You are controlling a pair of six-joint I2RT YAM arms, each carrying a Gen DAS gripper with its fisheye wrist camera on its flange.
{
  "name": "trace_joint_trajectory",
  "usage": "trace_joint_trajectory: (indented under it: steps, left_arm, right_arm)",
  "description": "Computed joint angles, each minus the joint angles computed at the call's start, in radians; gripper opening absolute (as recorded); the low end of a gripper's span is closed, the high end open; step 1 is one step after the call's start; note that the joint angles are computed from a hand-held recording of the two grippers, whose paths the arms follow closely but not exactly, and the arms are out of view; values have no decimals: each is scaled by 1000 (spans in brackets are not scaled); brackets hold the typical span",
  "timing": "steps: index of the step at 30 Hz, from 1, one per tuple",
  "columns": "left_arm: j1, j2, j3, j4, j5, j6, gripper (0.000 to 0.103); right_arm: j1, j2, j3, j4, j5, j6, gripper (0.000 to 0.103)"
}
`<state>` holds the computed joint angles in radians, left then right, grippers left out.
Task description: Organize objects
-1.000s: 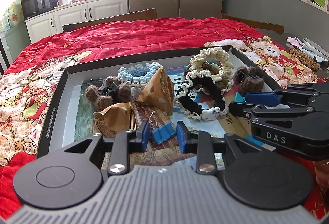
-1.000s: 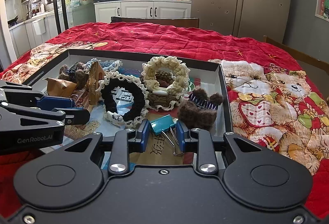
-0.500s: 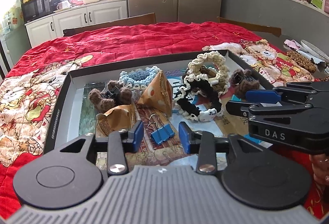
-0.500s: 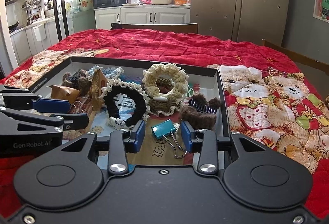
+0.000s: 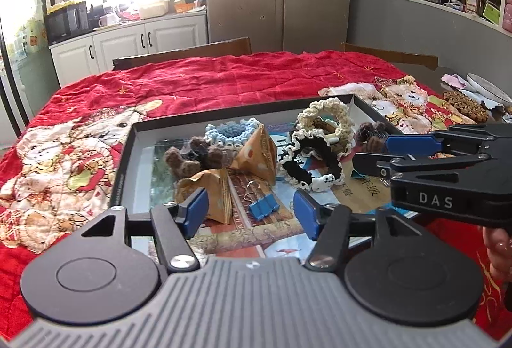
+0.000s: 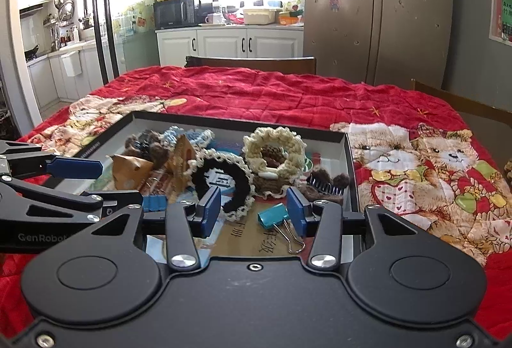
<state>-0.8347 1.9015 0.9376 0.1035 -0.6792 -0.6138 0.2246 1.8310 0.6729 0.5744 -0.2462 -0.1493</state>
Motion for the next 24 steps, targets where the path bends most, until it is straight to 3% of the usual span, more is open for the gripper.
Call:
trace_joint_trajectory:
  steps: [12,24]
  left_arm:
    - [-35,-79,-42,-56,-73,-45,83]
    - [-99,-161,-90,-123,-141,-108,92]
  right_arm:
    - [14,-130,-80,-6,10,14,53]
    - [42,-290,-200,-22,42,11,68]
